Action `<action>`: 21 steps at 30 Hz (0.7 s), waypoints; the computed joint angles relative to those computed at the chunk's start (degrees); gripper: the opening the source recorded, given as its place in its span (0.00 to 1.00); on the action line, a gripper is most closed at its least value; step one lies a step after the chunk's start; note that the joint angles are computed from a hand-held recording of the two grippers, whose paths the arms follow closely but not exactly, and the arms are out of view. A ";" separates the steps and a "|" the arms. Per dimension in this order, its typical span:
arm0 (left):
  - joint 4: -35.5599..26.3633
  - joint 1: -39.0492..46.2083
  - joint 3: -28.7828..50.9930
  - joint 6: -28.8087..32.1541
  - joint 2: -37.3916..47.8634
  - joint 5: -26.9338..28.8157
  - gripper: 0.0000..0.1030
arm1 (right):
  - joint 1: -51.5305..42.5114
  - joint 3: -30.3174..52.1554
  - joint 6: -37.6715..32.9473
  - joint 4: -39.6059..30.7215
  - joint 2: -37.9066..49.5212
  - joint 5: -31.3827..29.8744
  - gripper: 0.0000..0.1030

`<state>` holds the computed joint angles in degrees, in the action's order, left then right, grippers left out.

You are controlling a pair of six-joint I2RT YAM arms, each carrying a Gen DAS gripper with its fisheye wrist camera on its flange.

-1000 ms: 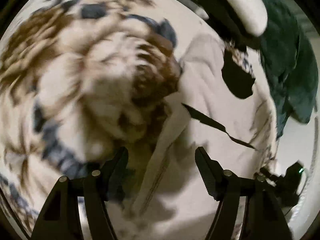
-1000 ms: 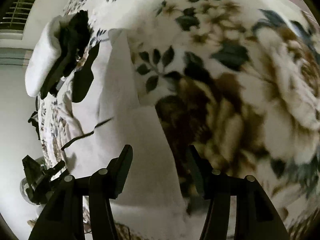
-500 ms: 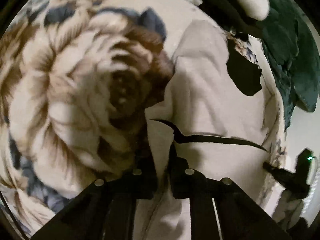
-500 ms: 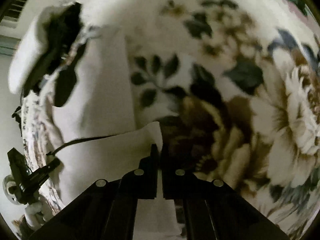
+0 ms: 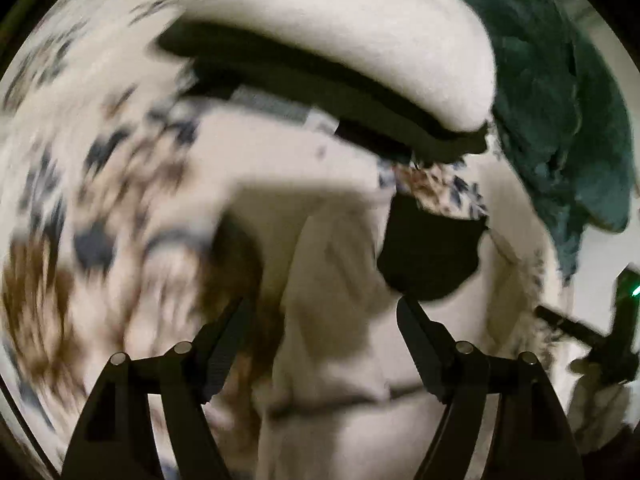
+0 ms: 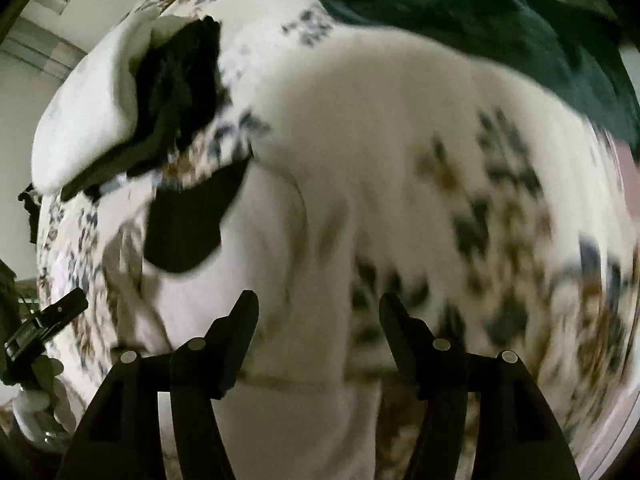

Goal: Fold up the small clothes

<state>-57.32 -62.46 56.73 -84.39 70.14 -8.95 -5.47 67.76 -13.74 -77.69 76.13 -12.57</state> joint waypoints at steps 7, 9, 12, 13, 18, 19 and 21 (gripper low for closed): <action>2.34 12.35 8.09 24.49 19.39 5.13 0.71 | 13.51 7.89 6.91 10.00 19.78 8.75 0.63; 3.23 12.41 8.58 26.40 22.10 5.54 0.71 | 14.78 9.36 6.98 10.00 23.37 10.06 0.63; 4.45 11.41 7.57 26.09 22.77 5.50 0.71 | 15.64 9.90 7.24 10.33 25.64 10.70 0.63; 5.21 10.83 6.63 25.47 22.33 5.44 0.71 | 15.83 10.37 7.19 9.92 26.32 11.00 0.63; 6.25 9.45 4.31 24.40 20.98 4.59 0.71 | 15.66 11.99 6.89 10.29 28.98 11.07 0.63; 6.47 9.27 3.72 24.28 20.55 4.53 0.71 | 15.51 12.54 6.75 10.25 29.61 11.08 0.63; 6.91 9.27 3.83 24.40 20.98 4.26 0.71 | 15.39 13.37 6.56 10.17 30.56 11.26 0.63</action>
<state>-50.42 -53.19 60.56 -59.99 91.12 -4.69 9.92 81.12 -7.18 -67.52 106.69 -1.30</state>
